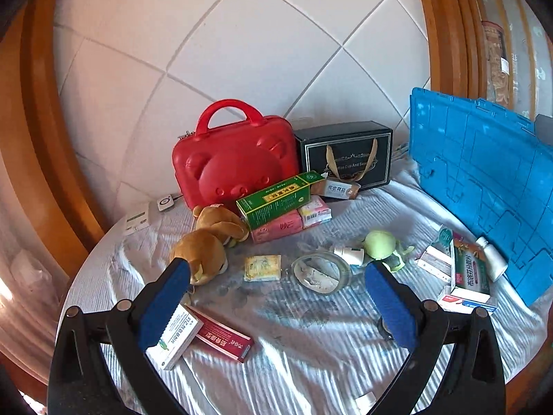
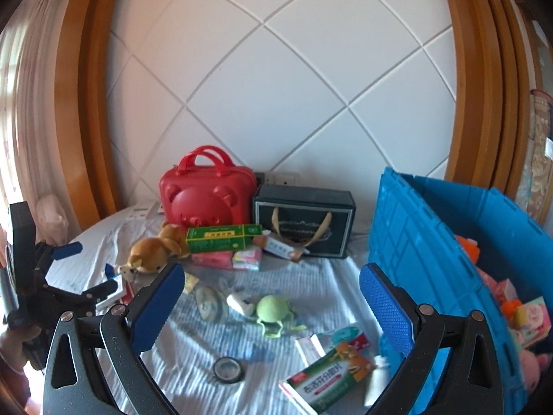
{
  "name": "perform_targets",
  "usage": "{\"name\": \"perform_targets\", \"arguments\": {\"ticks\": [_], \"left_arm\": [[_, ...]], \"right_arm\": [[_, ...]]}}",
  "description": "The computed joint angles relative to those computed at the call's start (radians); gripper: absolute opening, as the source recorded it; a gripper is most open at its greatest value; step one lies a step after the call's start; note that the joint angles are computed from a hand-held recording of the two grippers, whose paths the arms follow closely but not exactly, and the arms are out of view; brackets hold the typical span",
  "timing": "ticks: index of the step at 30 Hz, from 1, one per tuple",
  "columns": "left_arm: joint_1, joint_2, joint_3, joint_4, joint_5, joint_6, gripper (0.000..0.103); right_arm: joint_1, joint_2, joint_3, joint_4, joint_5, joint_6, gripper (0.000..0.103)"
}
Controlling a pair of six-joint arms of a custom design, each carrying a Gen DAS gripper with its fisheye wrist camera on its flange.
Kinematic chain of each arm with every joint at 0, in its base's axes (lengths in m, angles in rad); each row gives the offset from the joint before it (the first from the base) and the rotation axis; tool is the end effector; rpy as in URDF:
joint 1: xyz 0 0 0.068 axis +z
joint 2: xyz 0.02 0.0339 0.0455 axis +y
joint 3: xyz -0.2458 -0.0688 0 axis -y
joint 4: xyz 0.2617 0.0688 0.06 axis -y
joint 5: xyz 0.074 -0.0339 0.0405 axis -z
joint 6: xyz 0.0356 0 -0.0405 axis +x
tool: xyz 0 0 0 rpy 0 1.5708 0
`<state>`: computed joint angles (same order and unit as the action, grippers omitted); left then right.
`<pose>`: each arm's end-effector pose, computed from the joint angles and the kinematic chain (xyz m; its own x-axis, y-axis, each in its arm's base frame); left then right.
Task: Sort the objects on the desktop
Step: 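Move both open tools back toward the table, then grasp the green plush toy with the right tool while the left tool grasps the clear tape roll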
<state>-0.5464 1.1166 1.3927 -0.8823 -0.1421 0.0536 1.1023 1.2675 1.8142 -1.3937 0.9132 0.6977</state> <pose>0.2054 -0.1190 0.4012 -0.4639 0.3442 -0.8163 0.4404 0.8891 0.1246 0.1165 0.1678 0.4636 -0.4576 -0.0346 -0.8885 -0.0192 0.9994 -0.0290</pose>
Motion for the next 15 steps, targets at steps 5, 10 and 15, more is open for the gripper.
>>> {"name": "perform_targets", "arguments": {"ticks": [5, 10, 15], "left_arm": [[0.043, 0.118, -0.026, 0.060, 0.128, -0.015, 0.102], [0.005, 0.235, -0.057, 0.155, 0.156, -0.087, 0.102], [-0.012, 0.420, -0.004, 0.199, 0.205, -0.143, 0.102]], "right_arm": [[-0.101, 0.007, -0.102, 0.096, -0.097, -0.066, 0.103], [-0.267, -0.021, -0.222, 0.276, -0.258, -0.249, 0.103], [-0.446, 0.024, -0.307, 0.384, -0.437, -0.394, 0.103]]}}
